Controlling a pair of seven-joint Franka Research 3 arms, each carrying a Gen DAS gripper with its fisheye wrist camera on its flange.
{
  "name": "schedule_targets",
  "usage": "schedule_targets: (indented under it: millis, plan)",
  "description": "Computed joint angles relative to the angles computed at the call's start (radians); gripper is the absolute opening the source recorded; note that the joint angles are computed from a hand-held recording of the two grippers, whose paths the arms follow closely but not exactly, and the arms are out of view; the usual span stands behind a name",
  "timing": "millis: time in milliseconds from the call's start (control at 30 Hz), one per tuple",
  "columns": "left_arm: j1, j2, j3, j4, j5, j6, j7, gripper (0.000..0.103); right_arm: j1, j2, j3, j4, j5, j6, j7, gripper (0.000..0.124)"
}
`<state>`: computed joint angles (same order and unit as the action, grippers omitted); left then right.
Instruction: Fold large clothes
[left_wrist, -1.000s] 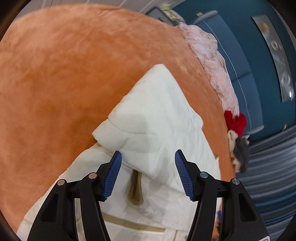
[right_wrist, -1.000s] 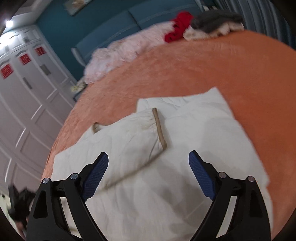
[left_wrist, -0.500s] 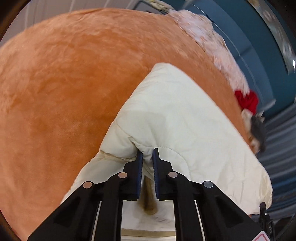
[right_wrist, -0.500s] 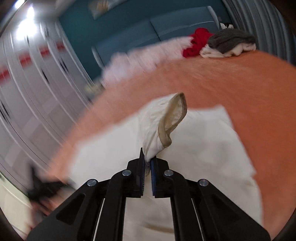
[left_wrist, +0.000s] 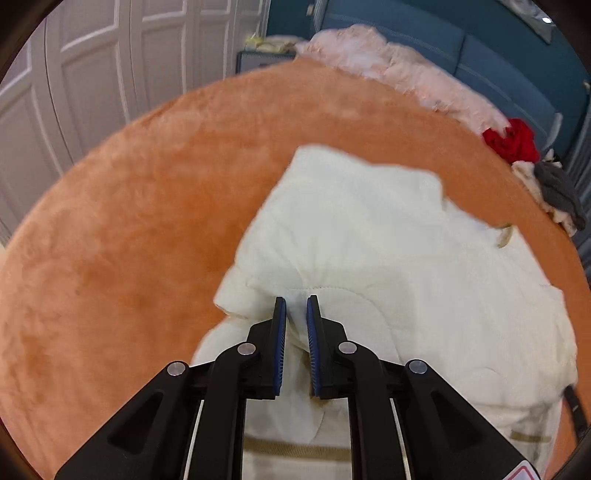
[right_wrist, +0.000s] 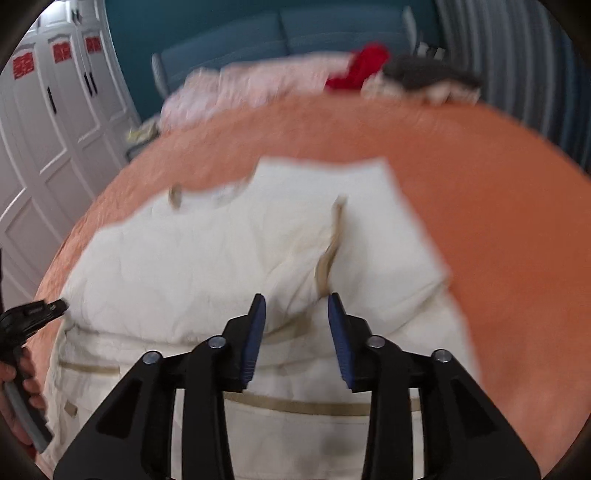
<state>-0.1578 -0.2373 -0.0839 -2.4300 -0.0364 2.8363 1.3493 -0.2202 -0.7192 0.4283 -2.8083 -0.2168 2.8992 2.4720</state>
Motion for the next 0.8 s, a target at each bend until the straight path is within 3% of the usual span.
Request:
schedule_targets:
  millis: [67,133,233,367,600,700,800]
  plan:
    - [0.013,-0.03,-0.016,-0.005,0.038,0.036,-0.017,0.011,-0.045,-0.033,0.034,0.025,-0.033,0.003,0.008,0.036]
    - [-0.023,-0.03,-0.002,0.013,0.014,0.047,0.004,0.011,-0.072,0.002,0.05,0.066,-0.053,0.029,-0.003,0.04]
    - [-0.077,0.029,0.001,0.073,-0.042,0.034,0.05,0.012,-0.133,0.14,0.107,0.158,-0.1,0.053,-0.018,0.041]
    - [-0.057,0.13,-0.065,0.11,0.032,0.026,-0.003,0.012,-0.163,0.313,0.155,0.227,-0.182,0.032,0.016,0.04]
    - [0.051,0.176,-0.135,0.033,0.538,0.202,-0.403,0.012,-0.217,0.35,0.204,0.188,-0.346,0.091,0.181,0.041]
    - [0.057,0.187,-0.131,0.037,0.625,0.213,-0.479,0.012,-0.252,0.35,0.242,0.195,-0.428,0.082,0.255,0.041]
    - [0.063,0.193,-0.131,0.052,0.745,0.204,-0.578,0.012,-0.232,0.349,0.228,0.194,-0.467,0.071,0.295,0.041]
